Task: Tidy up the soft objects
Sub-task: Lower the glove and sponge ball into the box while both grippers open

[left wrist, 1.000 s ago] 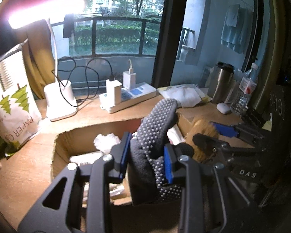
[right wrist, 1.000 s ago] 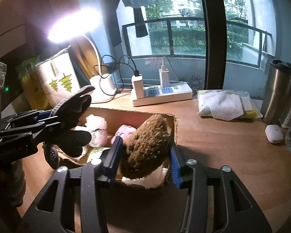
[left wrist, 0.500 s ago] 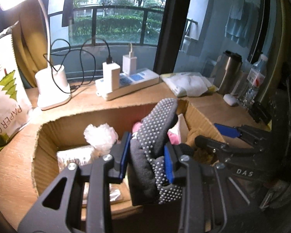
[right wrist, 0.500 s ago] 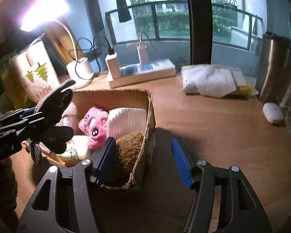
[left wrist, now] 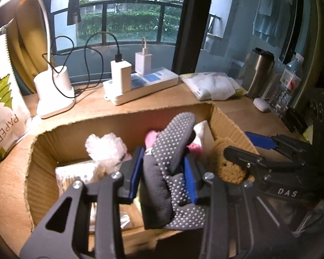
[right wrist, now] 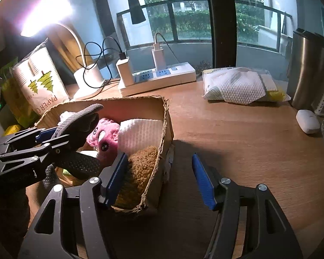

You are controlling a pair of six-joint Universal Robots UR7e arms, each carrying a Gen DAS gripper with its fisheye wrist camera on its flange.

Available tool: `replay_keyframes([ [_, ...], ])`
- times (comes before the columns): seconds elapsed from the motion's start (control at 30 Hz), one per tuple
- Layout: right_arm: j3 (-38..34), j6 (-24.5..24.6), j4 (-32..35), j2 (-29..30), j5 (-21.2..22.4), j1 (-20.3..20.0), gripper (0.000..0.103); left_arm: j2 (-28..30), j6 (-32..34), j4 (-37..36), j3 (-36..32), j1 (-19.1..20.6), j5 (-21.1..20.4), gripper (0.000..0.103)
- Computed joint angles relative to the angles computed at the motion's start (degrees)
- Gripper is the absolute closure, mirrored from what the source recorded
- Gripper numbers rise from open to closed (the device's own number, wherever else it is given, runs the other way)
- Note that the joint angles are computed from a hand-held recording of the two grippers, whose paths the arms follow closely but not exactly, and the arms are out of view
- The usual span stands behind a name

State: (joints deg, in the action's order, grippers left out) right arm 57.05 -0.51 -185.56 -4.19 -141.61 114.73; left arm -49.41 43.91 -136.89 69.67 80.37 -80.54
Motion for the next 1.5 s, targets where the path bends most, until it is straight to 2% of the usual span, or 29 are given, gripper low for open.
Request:
replay_keyframes([
  [0.03,-0.12,-0.38,-0.58,0.12,-0.31,0.20,0.039,-0.02,-0.08,-0.24,-0.08,-0.04,0.17,0.051],
  [0.07,-0.46,-0.73,-1.01,0.36,-0.59,0.40,0.039,-0.11,-0.17,-0.47,-0.12,-0.03,0.20,0.047],
  [0.23,-0.61,-1.41,-2.26,0.33,-1.70,1.26,0.039,-0.75,0.09,0.07,-0.81,0.22,-1.25,0.046],
  [0.37,-0.53,-1.45,-2.99,0.35,-2.02,1.91,0.039,-1.58,-0.38,-0.31,-0.79,0.43,-2.01,0.041],
  [1.5,-9.32,-2.30,0.73,7.13,-6.85,9.43,0.039,-11.95,1.43,0.93,4.97,4.90,-6.35,0.039],
])
